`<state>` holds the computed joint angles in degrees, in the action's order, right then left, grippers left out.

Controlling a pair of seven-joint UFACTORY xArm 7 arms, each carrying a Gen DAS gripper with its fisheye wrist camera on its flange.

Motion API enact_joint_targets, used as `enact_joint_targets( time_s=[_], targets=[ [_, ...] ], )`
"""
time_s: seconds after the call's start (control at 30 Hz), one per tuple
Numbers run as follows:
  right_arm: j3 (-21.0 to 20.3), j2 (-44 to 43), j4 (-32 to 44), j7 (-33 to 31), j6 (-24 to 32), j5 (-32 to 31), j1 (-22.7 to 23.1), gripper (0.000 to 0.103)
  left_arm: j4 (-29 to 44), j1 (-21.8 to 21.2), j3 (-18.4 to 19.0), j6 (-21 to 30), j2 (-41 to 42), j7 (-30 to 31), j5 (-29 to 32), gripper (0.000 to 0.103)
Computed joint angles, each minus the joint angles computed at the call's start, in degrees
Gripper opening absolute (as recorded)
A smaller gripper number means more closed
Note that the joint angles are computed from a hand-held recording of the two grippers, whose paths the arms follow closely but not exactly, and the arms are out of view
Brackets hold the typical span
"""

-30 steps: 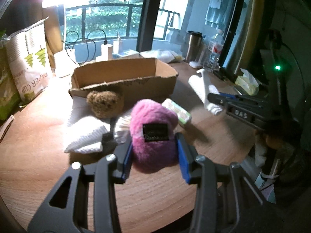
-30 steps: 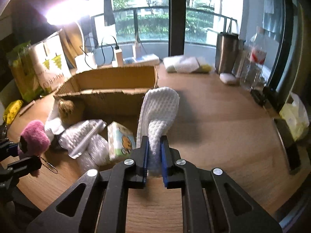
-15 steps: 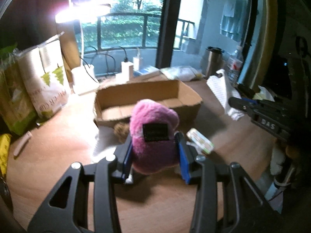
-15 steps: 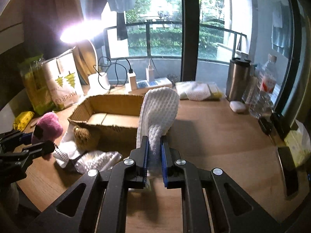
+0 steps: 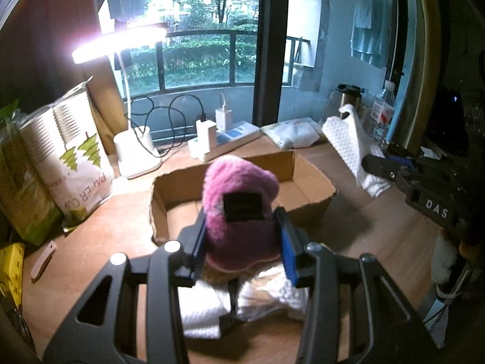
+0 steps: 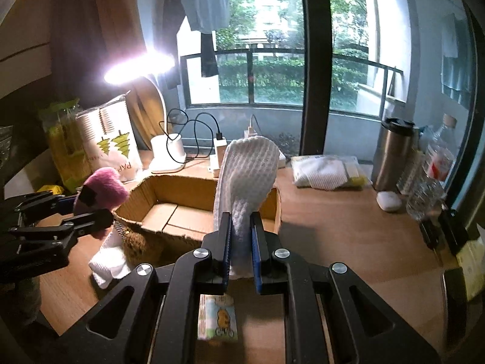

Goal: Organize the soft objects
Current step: 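Carry the pouch and towel into the cardboard box and open both tools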

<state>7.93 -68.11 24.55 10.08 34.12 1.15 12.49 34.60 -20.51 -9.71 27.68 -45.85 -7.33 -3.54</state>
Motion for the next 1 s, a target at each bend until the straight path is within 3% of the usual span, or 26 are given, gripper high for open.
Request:
enact_joint_targets(
  time_s=[0.47,0.87,0.97,1.0],
  targets=[
    [-3.99,10.33,1.49,-4.51,-8.18,1.74,1.73,0.013,5.14,2.98,-2.48,-5.72,11.2,-3.75,2.82,0.043],
    [-6.68,17.94,2.04,-8.07,-11.21,4.78,2.94,0.013,9.61,1.67,-1.57,-7.52,22.76,-3.84,3.81,0.043],
    [-7.01,19.39,2.28,-8.49,-11.38,5.58,3.06,0.015,10.17,0.97,-0.81,-6.71,24.34,-3.49,2.87,0.046],
    [-7.06,19.79,2.39,-8.61,-11.4,5.8,3.12,0.018,10.43,0.17,-0.01,-6.28,24.89,-2.65,1.67,0.051]
  ],
)
